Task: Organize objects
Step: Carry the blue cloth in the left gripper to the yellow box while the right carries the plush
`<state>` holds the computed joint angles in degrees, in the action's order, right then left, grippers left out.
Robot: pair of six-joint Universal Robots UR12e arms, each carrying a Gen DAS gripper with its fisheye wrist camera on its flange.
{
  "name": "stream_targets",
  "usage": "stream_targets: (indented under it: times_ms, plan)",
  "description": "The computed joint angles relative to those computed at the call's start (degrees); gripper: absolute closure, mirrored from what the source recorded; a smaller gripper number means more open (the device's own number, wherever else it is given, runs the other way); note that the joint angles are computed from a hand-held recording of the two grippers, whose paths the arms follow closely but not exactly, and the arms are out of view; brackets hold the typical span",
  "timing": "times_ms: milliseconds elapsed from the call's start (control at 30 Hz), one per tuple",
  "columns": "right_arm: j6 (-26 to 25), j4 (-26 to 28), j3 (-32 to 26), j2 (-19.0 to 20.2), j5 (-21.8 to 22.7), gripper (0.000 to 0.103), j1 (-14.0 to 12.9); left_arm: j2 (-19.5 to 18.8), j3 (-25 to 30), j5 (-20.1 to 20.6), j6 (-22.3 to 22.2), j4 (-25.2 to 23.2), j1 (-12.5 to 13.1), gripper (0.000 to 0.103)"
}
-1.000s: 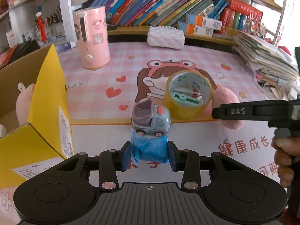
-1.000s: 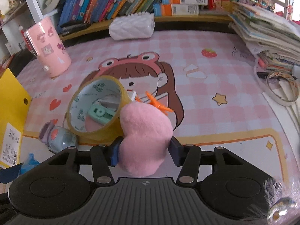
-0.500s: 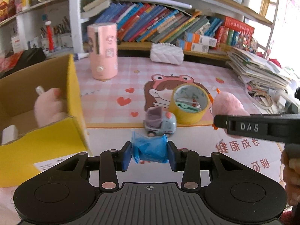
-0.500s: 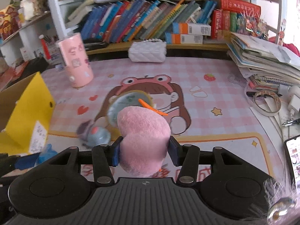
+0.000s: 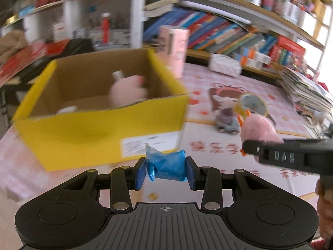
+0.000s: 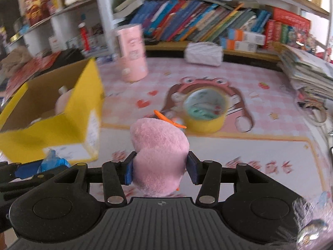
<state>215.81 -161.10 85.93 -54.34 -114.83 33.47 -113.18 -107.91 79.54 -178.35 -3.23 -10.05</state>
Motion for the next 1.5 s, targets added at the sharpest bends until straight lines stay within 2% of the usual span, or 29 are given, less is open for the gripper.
stream_targets:
  times_ms: [133,300,767,1300,1500]
  plan:
    - [-1.46,1.83,-2.23,1.20,2.85,0.056,1.42,1.78,-2.51,0.86,-0.93,0.33,1.86,0.065]
    - [-2.54,2.46,-4.64,2.63,3.96,0.056,3.19,3.73,-5.35,1.15,-1.10,1.89,3.93,0.065]
    - [-4.10,2.85,-9.14,5.22,3.24,0.056,6.87,7.06,-10.57,-0.74,0.27,6.57,8.07,0.066]
    - [-4.74,3.56,-9.71,5.16,1.46,0.056,8.65,8.28,-12.34,-3.98,1.56,8.97,9.58,0.066]
    - [-5.55,3.42,-9.37,4.77,0.79,0.056,8.55,8.26,-11.52,-4.88,0.19,8.82,9.56,0.066]
